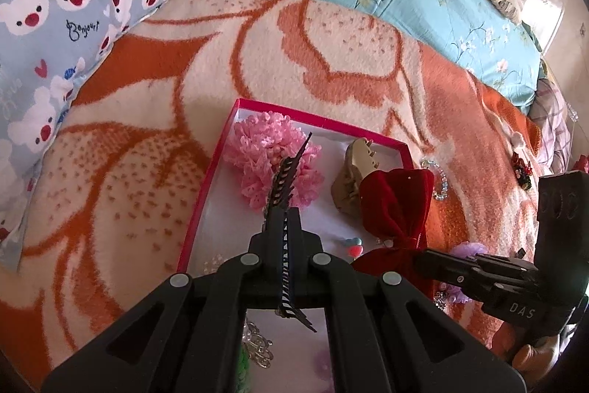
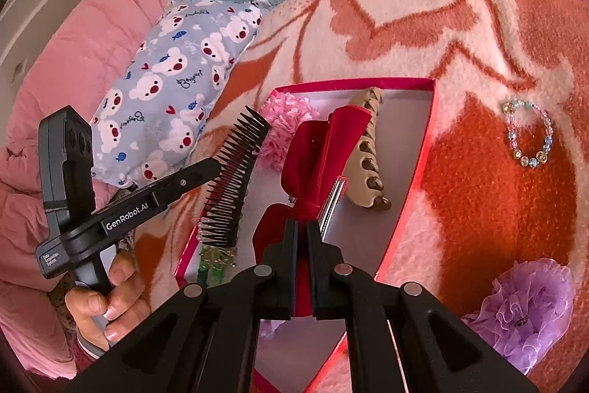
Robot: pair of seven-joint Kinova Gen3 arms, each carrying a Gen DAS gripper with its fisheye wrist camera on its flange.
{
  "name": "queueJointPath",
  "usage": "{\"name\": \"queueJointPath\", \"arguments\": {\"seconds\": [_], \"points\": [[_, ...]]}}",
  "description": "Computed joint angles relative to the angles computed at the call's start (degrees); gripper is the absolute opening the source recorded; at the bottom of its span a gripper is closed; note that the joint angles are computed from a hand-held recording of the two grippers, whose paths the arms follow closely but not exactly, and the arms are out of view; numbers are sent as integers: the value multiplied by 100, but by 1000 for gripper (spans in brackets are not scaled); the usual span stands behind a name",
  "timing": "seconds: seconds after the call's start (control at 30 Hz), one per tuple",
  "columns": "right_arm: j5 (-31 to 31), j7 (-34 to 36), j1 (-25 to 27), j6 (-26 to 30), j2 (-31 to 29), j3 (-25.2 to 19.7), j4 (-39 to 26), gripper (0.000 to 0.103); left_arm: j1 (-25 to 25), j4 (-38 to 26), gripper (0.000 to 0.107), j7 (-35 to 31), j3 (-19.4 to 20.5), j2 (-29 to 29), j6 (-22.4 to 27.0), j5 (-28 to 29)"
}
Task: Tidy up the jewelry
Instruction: 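Carry the black comb and red bow with both tools over the box, then open both tools to drop the comb and bow into the box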
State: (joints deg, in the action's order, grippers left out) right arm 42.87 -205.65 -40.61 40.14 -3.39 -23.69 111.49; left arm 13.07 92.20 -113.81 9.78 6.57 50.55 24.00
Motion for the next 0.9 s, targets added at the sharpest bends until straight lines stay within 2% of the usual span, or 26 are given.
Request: {"name": "queueJointPath", "arguments": {"seconds": [0.3, 0.47, 0.77, 0.87, 0.9], "points": [[-208, 211, -4, -179, 131, 135, 4, 4, 107, 106, 0, 113, 31, 35, -156, -205], [-296, 294, -24, -201, 149, 191, -1, 9, 101, 57, 0, 135, 39, 120, -82, -192], [-367, 332, -34, -218, 155, 230, 0, 10, 152, 17, 0, 297, 60, 207, -110, -321], [-402, 357, -30, -172, 131, 212, -14, 16, 138, 6, 1, 313, 59, 213, -84, -315], [-381, 327, -27, -173, 120, 200, -6, 18, 126, 2, 5, 312, 57, 213, -64, -297]]}}
